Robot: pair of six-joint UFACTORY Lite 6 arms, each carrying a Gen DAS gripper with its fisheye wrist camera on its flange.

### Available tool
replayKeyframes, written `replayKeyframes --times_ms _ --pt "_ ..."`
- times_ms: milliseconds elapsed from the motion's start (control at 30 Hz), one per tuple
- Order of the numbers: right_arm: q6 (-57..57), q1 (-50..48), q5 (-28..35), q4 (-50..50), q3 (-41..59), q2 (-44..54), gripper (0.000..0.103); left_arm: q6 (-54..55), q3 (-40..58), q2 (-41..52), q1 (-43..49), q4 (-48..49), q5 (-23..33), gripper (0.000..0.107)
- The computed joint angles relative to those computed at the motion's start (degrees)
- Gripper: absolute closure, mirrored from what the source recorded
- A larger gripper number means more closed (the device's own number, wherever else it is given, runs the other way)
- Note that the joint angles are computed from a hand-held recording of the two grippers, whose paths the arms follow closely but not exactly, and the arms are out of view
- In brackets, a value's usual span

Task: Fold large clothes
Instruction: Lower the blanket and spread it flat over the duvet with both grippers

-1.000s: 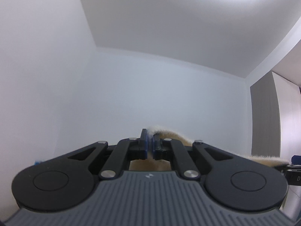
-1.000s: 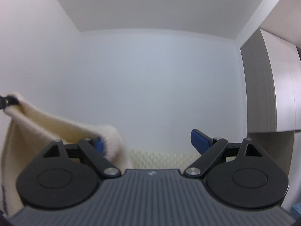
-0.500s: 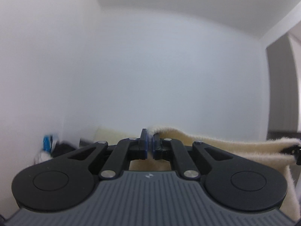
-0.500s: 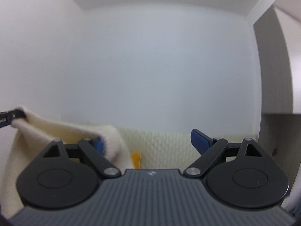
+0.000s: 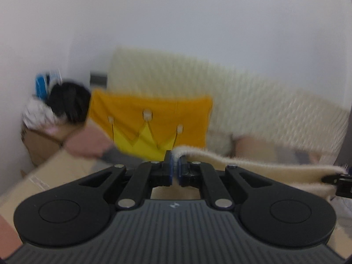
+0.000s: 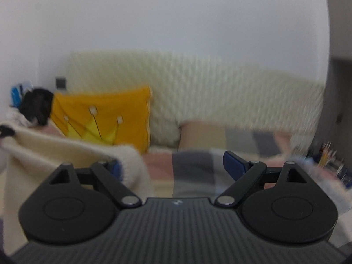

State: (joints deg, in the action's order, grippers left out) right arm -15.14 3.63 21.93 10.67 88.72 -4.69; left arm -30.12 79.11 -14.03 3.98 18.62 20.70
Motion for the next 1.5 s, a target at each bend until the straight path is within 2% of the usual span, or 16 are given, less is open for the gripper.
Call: replayKeyframes --times_ms 67,133,267,333,433,500,567,667,733,800,867,933,1133,1300,1433,1500 --pt "9.6 3.9 -3.9 -8.5 -0.3 6.8 0.013 -8.9 -2.4 12.0 1.0 9.5 -10.8 0.101" --pt "15.4 5.6 -6.4 -14.2 1.5 13.9 0.013 -8.6 -1.2 19.8 3.0 10.3 -14.0 0.1" --pt "29.1 9.3 -9.0 -28.0 8.7 28.7 0.013 11.8 13.7 42.9 8.4 -10.0 -17.0 0.1" --pt "34.8 10.5 -10.5 -33.6 11.9 35.6 0.013 22.7 19.9 50.3 9.4 -22.0 -14.0 0.1" --pt "40.0 11.4 -12.5 -38.5 14.1 42.7 0.013 40.5 37.1 68.3 12.4 -38.8 -12.3 0.1" --pt "39.8 11.6 -12.7 -37.8 15.6 46.3 0.013 48.9 43.2 74.0 13.3 -47.1 -8.4 0.1" --pt "40.3 11.7 -12.0 -37.5 17.6 49.9 0.013 49.9 44.3 75.0 14.1 -47.7 -5.8 0.099" --pt "36.9 11.8 -9.8 -33.4 21.6 54.9 0.013 44.0 54.7 82.3 14.1 -41.2 -1.5 0.091" --pt "31.8 11.6 -8.5 -27.8 23.4 56.4 0.013 43.6 52.1 79.8 14.1 -40.5 -0.7 0.089" --pt "28.0 11.5 -6.6 -23.2 25.7 57.3 0.013 43.4 48.9 76.9 14.1 -38.4 -1.0 0.076" --pt "25.8 11.4 -5.4 -20.1 25.9 56.3 0.013 44.0 42.5 71.5 14.1 -37.0 -3.0 0.051" --pt "24.8 11.3 -5.3 -19.3 24.3 54.2 0.013 49.8 34.3 64.7 14.8 -41.2 -5.0 0.04" --pt "16.0 10.3 -5.3 -9.0 15.7 43.6 0.013 65.2 24.0 52.6 18.4 -57.5 -0.3 0.034" --pt "11.9 11.1 -6.0 -5.9 5.4 31.6 0.013 73.8 12.1 38.5 21.3 -65.1 2.3 0.034" --pt "3.9 11.0 1.6 3.3 4.2 25.1 0.012 76.1 2.9 25.2 24.1 -65.9 5.9 0.034" --pt "3.6 10.7 7.8 5.2 6.5 23.5 0.004 77.0 -1.4 18.3 26.1 -66.4 8.4 0.034"
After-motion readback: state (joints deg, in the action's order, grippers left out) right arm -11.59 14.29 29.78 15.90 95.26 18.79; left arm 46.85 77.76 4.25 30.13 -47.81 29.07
